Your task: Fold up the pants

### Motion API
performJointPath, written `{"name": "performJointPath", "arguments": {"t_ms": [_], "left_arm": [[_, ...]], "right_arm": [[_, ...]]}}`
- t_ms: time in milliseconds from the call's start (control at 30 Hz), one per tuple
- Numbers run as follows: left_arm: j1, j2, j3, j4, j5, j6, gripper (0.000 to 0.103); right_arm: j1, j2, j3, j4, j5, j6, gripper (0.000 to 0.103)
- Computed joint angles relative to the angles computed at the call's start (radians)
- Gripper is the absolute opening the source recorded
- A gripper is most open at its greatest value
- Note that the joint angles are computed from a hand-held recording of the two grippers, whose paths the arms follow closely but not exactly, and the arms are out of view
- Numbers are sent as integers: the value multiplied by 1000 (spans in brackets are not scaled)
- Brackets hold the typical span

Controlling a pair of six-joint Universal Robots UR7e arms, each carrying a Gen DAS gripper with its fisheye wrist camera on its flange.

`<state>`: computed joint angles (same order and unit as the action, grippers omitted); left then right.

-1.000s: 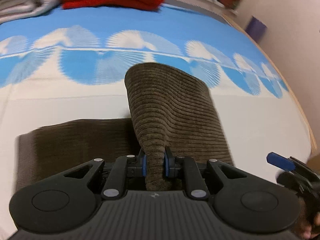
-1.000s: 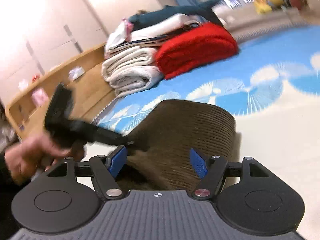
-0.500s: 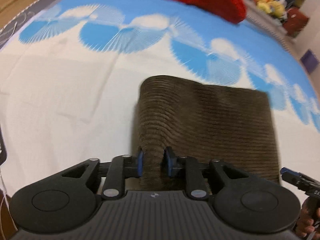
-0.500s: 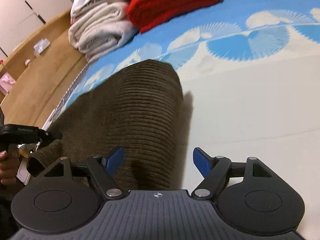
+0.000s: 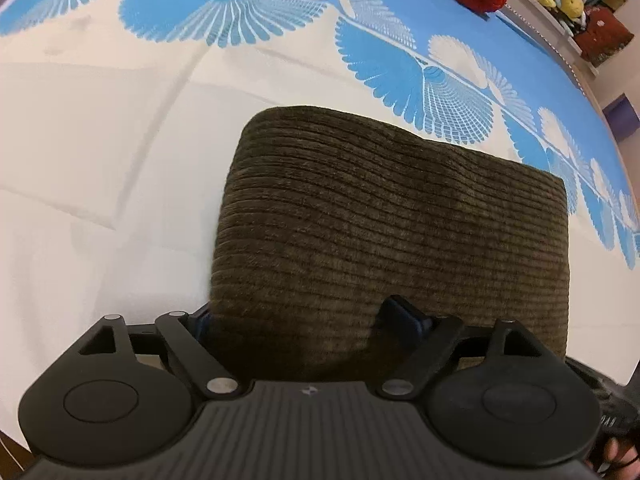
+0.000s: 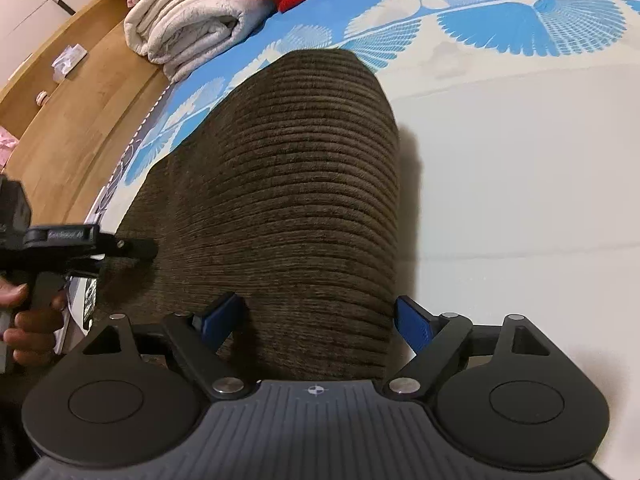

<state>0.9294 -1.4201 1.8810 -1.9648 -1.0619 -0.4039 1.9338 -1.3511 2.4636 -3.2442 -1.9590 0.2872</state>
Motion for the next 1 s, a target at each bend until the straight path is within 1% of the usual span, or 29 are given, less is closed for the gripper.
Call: {"name": "performJointPath", "arguments": {"t_ms": [33,100,167,200,233,267,300,367,400,467,600,667,767,867,1000], "left_arm": [[4,8,-4,-3,-5,-8,87],[4,15,-9,-4,-10,-23,87],[-6,20,-6,-4,3,-17,85],[-10,21,-3,-6,7,-11,82],[-14,20,0,-8,12,-9,80],[-18,17,4,-13,16,-9,74],[-19,16,6,-20,15,-11,67],[-27,14,10,-34,16,-15,58],[-32,14,11,-40,18,-14,53],[-43,20,12,-56,10,-14,48],[-76,57,7,-93,-4,-20,45],[-94,89,0,-120,-15,-31,45],[-126,148,-13,-177,-33,-52,45],[-166,219,-29,-234,-51,-56,45],[-209,314,-55,-317,-90,-42,44]], "right_arm": [[3,4,-4,4,-3,-4,86],[11,13,-11,2,-13,-17,81],[23,22,-21,2,-24,-31,67],[33,26,-25,-1,-34,-43,62],[37,27,-27,-5,-38,-52,55],[42,26,-27,-11,-42,-59,48],[46,23,-26,-21,-42,-62,45],[55,16,-28,-34,-45,-76,38],[65,16,-31,-42,-55,-92,37],[82,7,-38,-44,-78,-119,36],[79,-66,-49,17,-97,-110,35],[73,-104,-53,49,-116,-125,34],[49,-182,-68,117,-137,-177,34],[17,-277,-76,195,-156,-247,34],[-56,-413,-58,269,-161,-312,34]]}}
